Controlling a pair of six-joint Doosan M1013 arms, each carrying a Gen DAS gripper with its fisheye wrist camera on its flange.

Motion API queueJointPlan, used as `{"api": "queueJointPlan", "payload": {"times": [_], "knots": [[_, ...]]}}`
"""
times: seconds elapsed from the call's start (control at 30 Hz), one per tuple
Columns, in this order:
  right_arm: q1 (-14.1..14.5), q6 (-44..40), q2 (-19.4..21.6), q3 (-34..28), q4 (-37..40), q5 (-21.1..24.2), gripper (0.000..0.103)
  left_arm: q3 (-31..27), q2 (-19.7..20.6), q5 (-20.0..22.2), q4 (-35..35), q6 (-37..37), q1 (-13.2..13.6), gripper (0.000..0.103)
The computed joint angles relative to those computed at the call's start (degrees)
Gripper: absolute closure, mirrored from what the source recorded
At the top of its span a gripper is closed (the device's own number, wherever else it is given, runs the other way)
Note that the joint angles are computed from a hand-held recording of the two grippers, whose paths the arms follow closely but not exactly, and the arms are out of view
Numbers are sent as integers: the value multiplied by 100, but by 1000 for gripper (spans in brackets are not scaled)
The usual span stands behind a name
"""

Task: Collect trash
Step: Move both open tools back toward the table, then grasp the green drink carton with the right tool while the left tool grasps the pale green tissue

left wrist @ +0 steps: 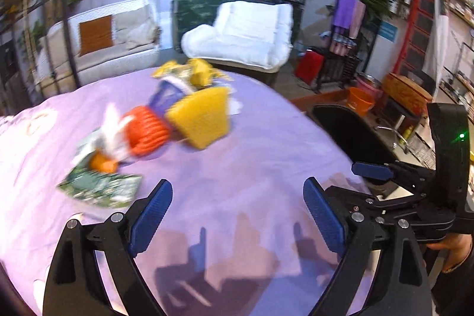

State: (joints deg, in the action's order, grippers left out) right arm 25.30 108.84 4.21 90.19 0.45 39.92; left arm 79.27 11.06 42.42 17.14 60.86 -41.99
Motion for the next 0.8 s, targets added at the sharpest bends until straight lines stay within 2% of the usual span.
{"api": "queueJointPlan", "payload": {"times": [0.23, 0.4, 0.6, 0.8], "knots": [[252, -1984, 518, -715, 1099, 421, 24, 458, -384, 119, 493, -613, 319, 14], [409, -2926, 970, -1338, 1472, 929, 24, 766, -623, 250, 618, -1018, 625, 14], [537, -3463, 1591, -2220, 1485, 1607, 29, 1082, -842, 161, 459, -1129, 903, 14], [560, -3864, 2275, -3247, 1576, 2597, 31, 1199, -898, 90, 124, -933, 1068, 14]]}}
